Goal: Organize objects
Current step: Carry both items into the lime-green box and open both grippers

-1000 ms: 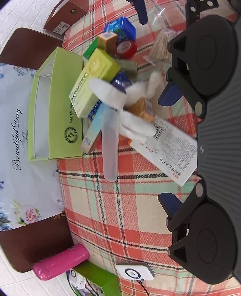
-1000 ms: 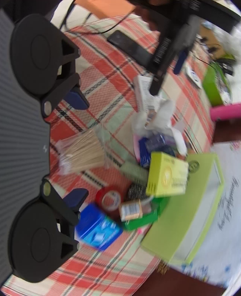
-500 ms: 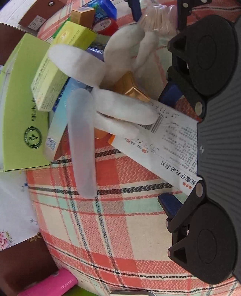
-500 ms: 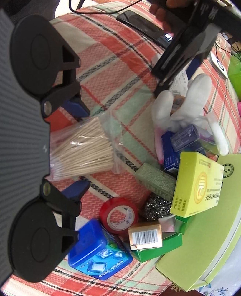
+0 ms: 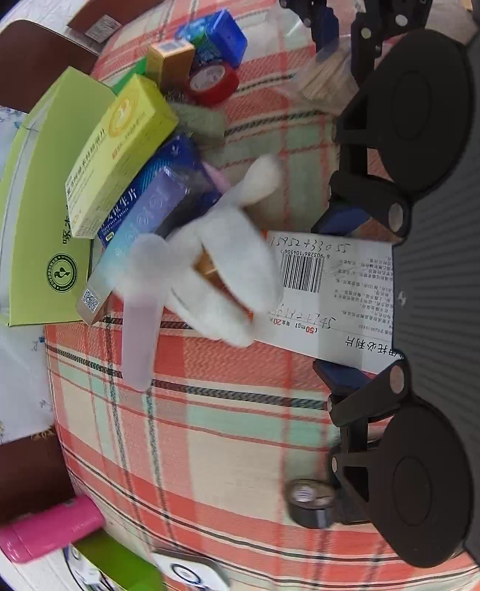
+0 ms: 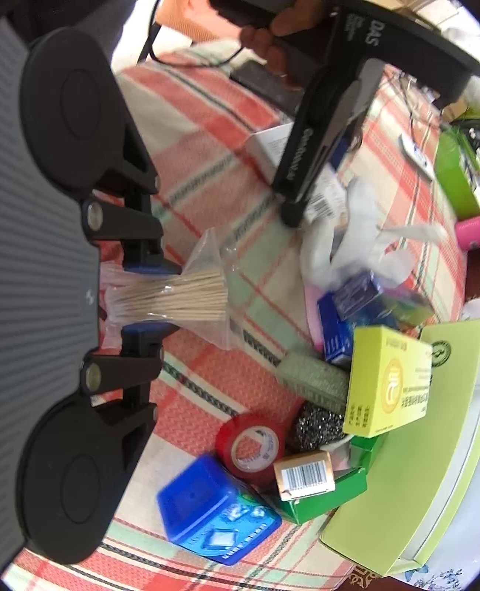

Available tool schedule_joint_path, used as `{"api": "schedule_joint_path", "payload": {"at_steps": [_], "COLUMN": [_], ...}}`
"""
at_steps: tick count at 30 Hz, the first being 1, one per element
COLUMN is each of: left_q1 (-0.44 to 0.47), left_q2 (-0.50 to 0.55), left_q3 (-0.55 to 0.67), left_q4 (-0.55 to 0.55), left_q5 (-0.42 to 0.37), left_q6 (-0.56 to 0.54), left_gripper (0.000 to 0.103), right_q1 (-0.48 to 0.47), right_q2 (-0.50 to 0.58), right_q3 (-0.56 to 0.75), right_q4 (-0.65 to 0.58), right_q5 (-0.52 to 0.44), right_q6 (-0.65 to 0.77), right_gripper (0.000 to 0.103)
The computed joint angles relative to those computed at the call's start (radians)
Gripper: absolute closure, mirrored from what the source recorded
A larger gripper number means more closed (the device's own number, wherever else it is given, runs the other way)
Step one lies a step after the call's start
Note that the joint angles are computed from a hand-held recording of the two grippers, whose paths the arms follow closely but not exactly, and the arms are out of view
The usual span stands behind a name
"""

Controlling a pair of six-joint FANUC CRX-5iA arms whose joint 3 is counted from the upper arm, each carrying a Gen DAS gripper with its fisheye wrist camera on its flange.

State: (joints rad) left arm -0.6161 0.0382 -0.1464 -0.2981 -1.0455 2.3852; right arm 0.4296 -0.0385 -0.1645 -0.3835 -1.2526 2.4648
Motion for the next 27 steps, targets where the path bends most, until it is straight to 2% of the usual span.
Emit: {"api": "schedule_joint_path", "payload": {"at_steps": [6, 12, 19, 27], "left_q1": [-0.067, -0.118, -0.114, -0.032], "left_q2": [-0.088, -0.112, -0.072, 0.030], "left_q3": [0.015, 0.095, 0.208, 0.322], "left_q4": [-0.075, -0.187, -0.268, -0.245], "left_q5": [-0.024, -0.027, 0.069, 0.195], "left_q6": [0.126, 0.208, 0.212, 0.133], "left_gripper": [0.030, 0.030, 0.030, 0.030], "right_q1": [-0.083, -0.176, -0.198, -0.177], "right_q2": [-0.037, -0.034, -0.019, 0.062], "right_q3": [0.024, 0.099, 0.183, 0.325], "right_q4": [-0.111, -0.209, -0.306, -0.362], "right_q5": [-0.047, -0.094, -0.053, 0.050], "right_q6": [0.040, 0.056, 0.050, -0.015], "right_gripper": [0.079, 0.079, 0.079, 0.079]}}
